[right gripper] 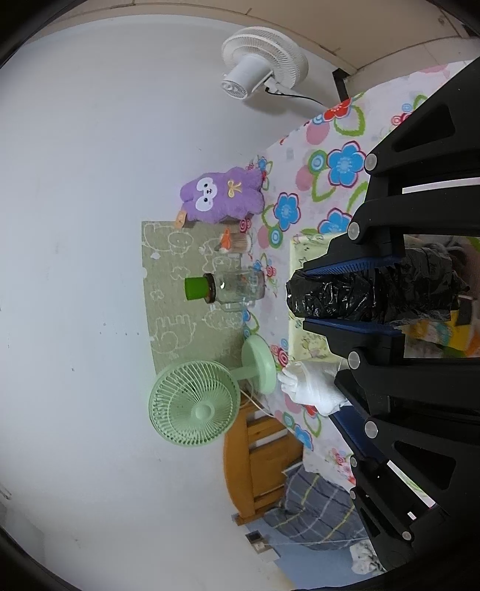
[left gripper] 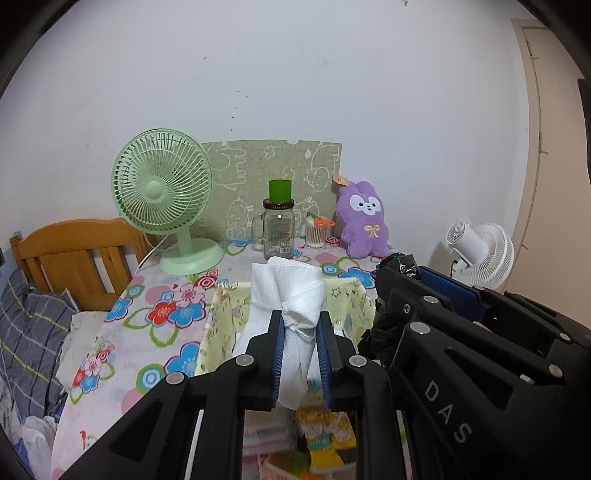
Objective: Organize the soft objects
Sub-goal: 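Carry white cloth in left tool while right carries black bundle over box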
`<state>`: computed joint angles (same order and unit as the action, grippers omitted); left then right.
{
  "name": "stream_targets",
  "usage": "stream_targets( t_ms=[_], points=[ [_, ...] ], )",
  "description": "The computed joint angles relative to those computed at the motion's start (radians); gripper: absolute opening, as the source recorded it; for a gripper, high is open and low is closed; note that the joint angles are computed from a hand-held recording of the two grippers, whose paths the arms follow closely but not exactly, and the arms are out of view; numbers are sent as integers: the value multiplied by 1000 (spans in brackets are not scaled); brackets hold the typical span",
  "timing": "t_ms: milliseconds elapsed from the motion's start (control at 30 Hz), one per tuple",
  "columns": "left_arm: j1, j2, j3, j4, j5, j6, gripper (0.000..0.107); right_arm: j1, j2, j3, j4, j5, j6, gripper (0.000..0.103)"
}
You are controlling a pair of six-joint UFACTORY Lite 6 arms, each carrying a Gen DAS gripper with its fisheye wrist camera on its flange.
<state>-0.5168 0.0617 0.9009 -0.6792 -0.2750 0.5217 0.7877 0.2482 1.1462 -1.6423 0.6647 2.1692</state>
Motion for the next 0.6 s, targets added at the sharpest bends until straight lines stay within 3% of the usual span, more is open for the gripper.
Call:
stream_targets(
  t_ms=[600],
  points=[
    [91, 269, 251, 221, 75, -200, 16, -124, 237, 241, -15, -96, -36, 27]
  ],
)
